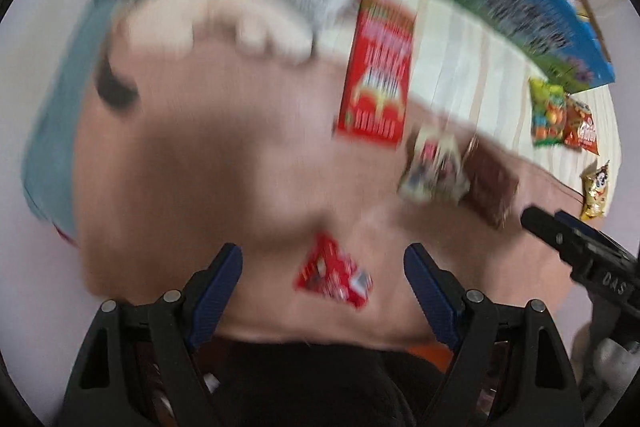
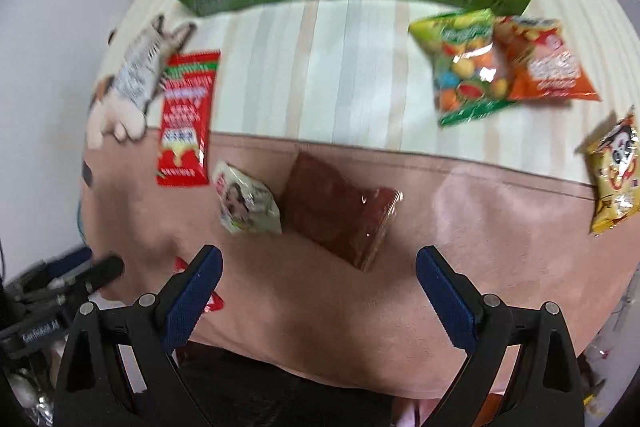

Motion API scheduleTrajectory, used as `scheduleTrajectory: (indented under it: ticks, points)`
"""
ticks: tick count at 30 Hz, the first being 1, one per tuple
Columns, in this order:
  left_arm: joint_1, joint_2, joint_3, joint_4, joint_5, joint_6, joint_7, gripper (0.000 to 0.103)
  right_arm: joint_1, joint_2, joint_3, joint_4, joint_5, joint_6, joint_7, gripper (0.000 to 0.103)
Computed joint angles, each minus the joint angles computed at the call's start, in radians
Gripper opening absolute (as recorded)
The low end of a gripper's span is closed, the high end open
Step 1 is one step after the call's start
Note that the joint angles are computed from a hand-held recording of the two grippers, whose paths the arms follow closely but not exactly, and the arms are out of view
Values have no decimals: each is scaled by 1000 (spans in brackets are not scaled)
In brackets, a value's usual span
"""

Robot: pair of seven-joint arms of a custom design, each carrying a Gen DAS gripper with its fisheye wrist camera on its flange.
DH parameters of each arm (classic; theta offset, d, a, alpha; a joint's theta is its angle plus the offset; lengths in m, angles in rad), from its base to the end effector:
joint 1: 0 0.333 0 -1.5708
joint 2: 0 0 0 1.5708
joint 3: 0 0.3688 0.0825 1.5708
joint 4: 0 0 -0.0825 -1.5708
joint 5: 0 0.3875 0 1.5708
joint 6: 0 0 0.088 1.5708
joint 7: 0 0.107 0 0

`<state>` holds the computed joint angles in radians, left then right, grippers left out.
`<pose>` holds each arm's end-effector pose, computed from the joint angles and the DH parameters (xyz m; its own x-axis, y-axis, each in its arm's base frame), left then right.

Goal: Organize snacks
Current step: 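Grasp the small red sachet with left tool while right tool grasps white candy packet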

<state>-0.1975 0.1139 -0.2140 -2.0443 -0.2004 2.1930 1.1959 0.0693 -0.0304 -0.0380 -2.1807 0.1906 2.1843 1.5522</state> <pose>0.5337 -0.2369 0.4423 0.0822 -0.9792 0.1855 -0.9961 -0.0748 0.0463 0.5321 0.0235 0.4576 -0.0544 -0.9858 -0.1592 -0.9978 0.0596 -0.0281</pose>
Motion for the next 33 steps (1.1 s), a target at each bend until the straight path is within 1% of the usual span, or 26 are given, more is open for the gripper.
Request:
scheduleTrajectory:
  ticks: [2,5,8,10,11,13,14,15,16,17,19,20,22,23,24,26,29,31,33]
  points:
    - [11,22,-4,-10,-83,-37,26,82,3,18,4,7,-16,-11,-4,99]
    - [20,55,-10,-24,-167,-59,50,82,7,39,8,20,-10,-20,-21,99]
    - [24,85,-16,-39,-234,-55,62,82,10,59,12,40,24,-31,-57,99]
    - [29,103,-22,-47,-282,-40,77,82,14,76,19,54,71,-33,-99,99]
    - [26,108,-23,-51,-286,-31,72,82,16,87,22,61,90,-34,-113,97]
    - [22,108,-27,-66,-293,-1,77,81,17,117,27,83,147,-45,-146,86]
    - [19,109,-26,-71,-289,5,65,77,16,139,30,100,176,-57,-154,79]
    - [17,106,-27,-79,-290,15,62,75,17,153,33,111,182,-63,-153,78]
    - [15,105,-28,-85,-289,23,60,69,21,171,35,123,176,-61,-141,78]
    - [13,103,-28,-88,-282,25,54,60,24,183,37,131,167,-57,-134,78]
    - [12,100,-30,-99,-287,35,52,57,30,215,40,153,147,-57,-115,78]
    - [13,95,-32,-109,-303,43,55,52,31,231,43,163,147,-61,-112,79]
    - [15,88,-34,-125,-325,56,56,50,37,253,49,173,134,-53,-100,78]
    - [13,82,-35,-134,-332,63,55,50,35,259,55,175,148,-50,-115,76]
    - [10,79,-36,-138,-330,67,53,49,39,268,58,180,138,-56,-116,68]
    - [4,69,-37,-147,-327,76,46,47,59,276,60,173,78,-48,-101,57]
    - [-9,62,-35,-143,-294,90,27,45,67,251,65,127,60,12,-122,56]
    - [-21,54,-34,-138,-253,102,9,43,66,235,66,110,72,33,-122,47]
    - [-34,50,-34,-127,-202,113,-14,39,61,215,64,92,88,46,-130,47]
